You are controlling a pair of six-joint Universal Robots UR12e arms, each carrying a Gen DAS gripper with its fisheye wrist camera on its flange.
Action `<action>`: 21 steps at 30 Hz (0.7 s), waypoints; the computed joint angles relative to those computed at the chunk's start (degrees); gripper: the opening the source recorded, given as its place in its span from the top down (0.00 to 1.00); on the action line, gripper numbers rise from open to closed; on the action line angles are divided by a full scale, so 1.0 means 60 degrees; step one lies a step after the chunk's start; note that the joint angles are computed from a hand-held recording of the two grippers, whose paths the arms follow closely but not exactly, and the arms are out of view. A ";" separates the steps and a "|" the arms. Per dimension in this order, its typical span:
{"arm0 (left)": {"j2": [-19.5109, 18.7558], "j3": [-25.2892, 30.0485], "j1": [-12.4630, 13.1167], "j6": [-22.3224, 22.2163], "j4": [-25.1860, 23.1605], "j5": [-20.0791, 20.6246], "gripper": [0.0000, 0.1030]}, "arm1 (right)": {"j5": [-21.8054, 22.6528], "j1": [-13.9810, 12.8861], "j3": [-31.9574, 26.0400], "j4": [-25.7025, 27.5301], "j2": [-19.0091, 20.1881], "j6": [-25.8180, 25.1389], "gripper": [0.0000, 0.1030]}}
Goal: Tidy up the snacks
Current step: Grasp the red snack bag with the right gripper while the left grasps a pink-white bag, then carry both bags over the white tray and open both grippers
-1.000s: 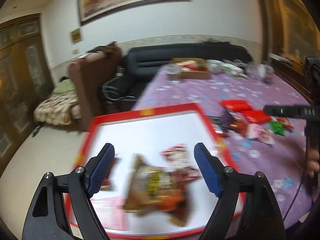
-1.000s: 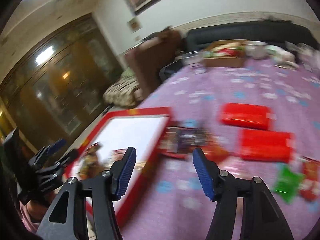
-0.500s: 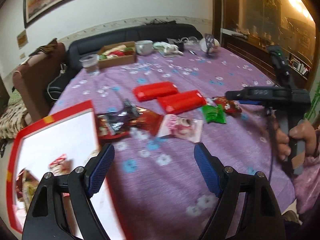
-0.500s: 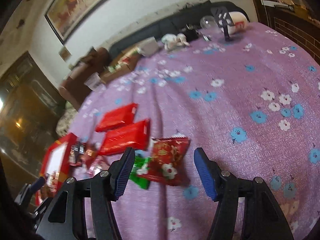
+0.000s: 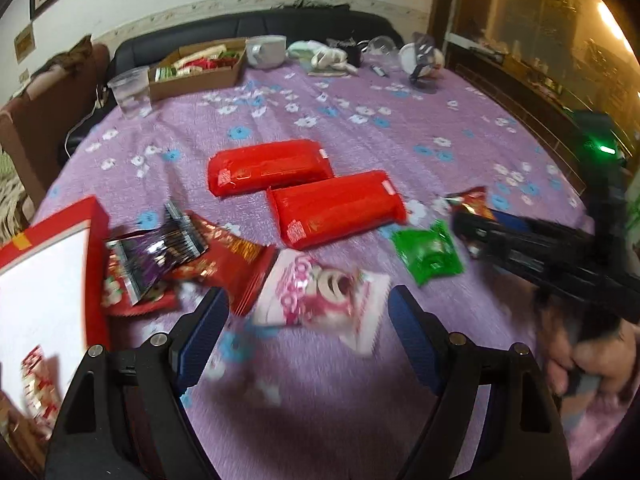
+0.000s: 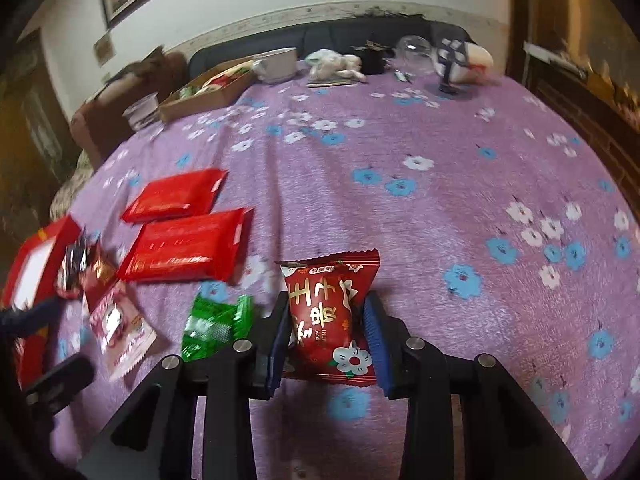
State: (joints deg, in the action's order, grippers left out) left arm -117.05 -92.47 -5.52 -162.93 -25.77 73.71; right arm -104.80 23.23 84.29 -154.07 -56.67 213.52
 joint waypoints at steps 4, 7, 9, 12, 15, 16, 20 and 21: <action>-0.0362 0.0405 -0.0191 0.0092 -0.0342 0.0425 0.20 | 0.0042 -0.0002 0.0023 -0.0009 -0.0018 0.0016 0.64; -0.0339 0.0342 -0.0206 0.0527 -0.0328 0.0171 0.38 | 0.0101 -0.0022 0.0039 -0.0049 -0.0021 0.0022 0.64; -0.0266 0.0279 -0.0164 0.0859 -0.0404 -0.0098 0.53 | 0.0152 -0.0034 0.0050 -0.0067 -0.0028 0.0049 0.64; -0.0184 0.0225 -0.0078 0.1086 -0.0621 -0.0551 0.71 | 0.0142 -0.0035 0.0020 -0.0035 -0.0015 0.0036 0.63; -0.0073 0.0075 -0.0038 0.1127 -0.0602 -0.0711 0.73 | 0.0146 -0.0037 0.0017 -0.0042 -0.0013 0.0035 0.63; -0.0038 0.0014 -0.0023 0.1113 -0.0532 -0.0779 0.73 | 0.0155 -0.0040 0.0018 -0.0052 -0.0012 0.0041 0.63; 0.0145 -0.0274 0.0084 0.1145 -0.0292 -0.1214 0.77 | 0.0265 -0.0062 0.0073 -0.0176 -0.0031 0.0115 0.64; 0.0179 -0.0320 0.0103 0.1107 -0.0270 -0.1262 0.78 | 0.0330 -0.0077 0.0098 -0.0231 -0.0041 0.0147 0.64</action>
State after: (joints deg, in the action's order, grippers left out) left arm -115.98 -94.39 -4.90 -156.29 -27.40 66.14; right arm -102.82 22.77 84.88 -155.46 -56.91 214.40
